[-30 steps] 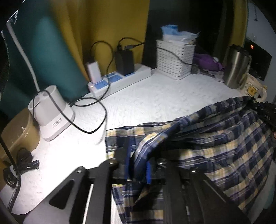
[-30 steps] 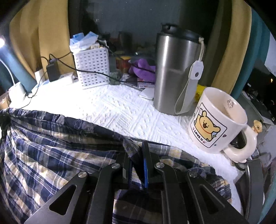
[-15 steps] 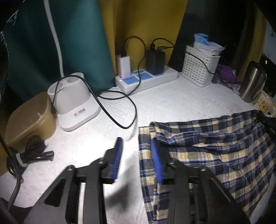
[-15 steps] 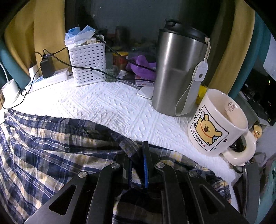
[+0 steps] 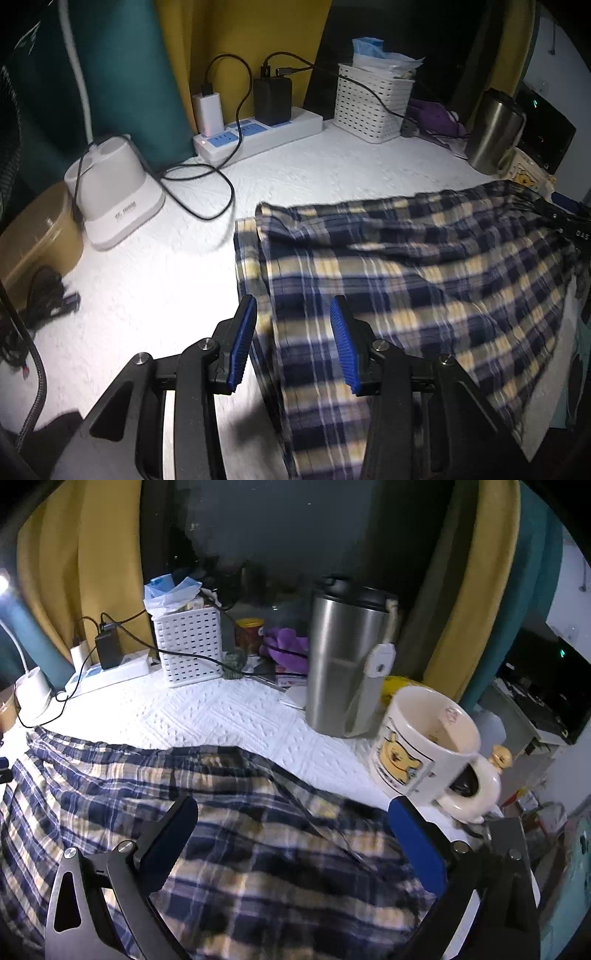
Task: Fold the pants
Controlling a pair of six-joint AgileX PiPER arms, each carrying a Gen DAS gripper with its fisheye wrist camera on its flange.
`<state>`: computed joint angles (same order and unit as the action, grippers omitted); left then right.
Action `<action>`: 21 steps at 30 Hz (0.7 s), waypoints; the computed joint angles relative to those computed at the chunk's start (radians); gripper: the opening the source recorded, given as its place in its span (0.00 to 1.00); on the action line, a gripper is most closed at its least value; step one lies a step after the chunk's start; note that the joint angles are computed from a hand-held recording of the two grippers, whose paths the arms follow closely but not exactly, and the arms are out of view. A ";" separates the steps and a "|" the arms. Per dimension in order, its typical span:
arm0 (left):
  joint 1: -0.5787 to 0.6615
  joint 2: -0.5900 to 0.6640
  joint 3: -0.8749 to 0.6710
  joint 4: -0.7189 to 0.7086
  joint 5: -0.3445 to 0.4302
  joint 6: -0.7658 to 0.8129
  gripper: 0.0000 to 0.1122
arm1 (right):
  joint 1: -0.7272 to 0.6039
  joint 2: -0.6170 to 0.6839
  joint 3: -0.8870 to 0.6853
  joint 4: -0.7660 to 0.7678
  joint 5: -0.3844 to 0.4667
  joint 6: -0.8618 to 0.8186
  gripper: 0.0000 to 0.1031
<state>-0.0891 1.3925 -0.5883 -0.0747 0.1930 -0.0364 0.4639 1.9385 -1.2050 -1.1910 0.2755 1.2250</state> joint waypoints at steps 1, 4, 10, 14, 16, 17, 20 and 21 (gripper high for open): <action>-0.003 -0.022 0.015 0.008 0.009 -0.016 0.36 | -0.002 -0.013 0.019 -0.014 0.000 0.019 1.00; -0.018 -0.081 0.063 0.069 0.031 -0.104 0.36 | -0.011 -0.052 0.077 -0.033 -0.015 0.057 1.00; -0.030 -0.227 0.175 0.070 0.072 -0.162 0.36 | 0.026 -0.131 0.206 -0.183 -0.020 0.232 1.00; -0.064 -0.327 0.246 0.120 0.101 -0.252 0.36 | 0.073 -0.178 0.291 -0.305 -0.005 0.378 1.00; -0.093 -0.367 0.272 0.170 0.116 -0.333 0.36 | 0.101 -0.198 0.329 -0.347 0.005 0.433 1.00; -0.103 -0.392 0.286 0.172 0.125 -0.345 0.36 | 0.117 -0.212 0.351 -0.373 0.011 0.467 1.00; -0.158 -0.477 0.329 0.221 0.145 -0.436 0.36 | 0.164 -0.242 0.399 -0.430 0.023 0.570 1.00; -0.164 -0.487 0.337 0.216 0.143 -0.435 0.36 | 0.191 -0.250 0.422 -0.475 0.020 0.648 1.00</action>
